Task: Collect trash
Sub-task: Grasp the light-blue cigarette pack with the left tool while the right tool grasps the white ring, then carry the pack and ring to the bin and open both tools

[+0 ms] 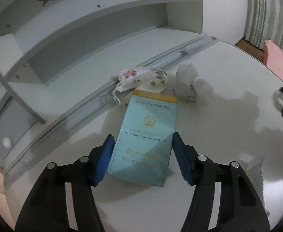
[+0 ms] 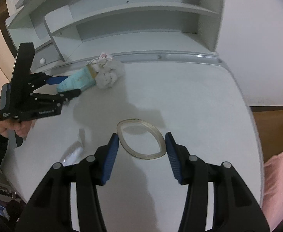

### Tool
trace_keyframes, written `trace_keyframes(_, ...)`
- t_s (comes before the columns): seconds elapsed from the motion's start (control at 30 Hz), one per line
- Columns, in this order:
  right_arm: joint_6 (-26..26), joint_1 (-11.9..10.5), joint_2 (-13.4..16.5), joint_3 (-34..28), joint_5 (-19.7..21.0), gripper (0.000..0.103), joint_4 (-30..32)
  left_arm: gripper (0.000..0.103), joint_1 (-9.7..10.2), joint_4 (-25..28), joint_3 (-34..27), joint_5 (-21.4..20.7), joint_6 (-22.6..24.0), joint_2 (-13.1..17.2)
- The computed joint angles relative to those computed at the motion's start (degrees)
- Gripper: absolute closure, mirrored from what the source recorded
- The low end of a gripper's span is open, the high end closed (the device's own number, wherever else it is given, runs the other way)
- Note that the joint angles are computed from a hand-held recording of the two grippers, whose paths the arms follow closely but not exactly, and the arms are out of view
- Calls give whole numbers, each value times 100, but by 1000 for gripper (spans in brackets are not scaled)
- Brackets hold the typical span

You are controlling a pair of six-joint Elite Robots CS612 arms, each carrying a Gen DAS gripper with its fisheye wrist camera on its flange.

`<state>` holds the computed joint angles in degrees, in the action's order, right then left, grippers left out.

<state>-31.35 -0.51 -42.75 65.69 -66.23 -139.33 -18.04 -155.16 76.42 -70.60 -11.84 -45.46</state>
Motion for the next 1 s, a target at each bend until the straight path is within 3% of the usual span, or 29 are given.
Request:
trace_keyframes(0.2,630,-367,-322,543,14,54,-691,46,-147,-341,333,94,-420,-360)
trace_keyframes(0.37,1539,-803,-535,1010,-69,54,-1363,47,-439,-662,188,-334,-150,-363)
trace_keyframes(0.53,2491,-1261,-731,1617,-697,54,-2192,47,-871,-607,-657,-1426,606,111)
trace_keyframes(0.7,3442,-1775,-802,2101,-1158,54,-2487,47,-1308,-25,-1661,-2563,1363,695)
trace_keyframes(0.83,4028,-2065,-730,2281,-1472,54,-2391,48,-1594,901,-2743,-3217,1878,1363)
trace_keyframes(1.0,4599,-2377,-517,2245,-1502,54,-1792,48,-1805,2431,-4474,-3473,2003,2365)
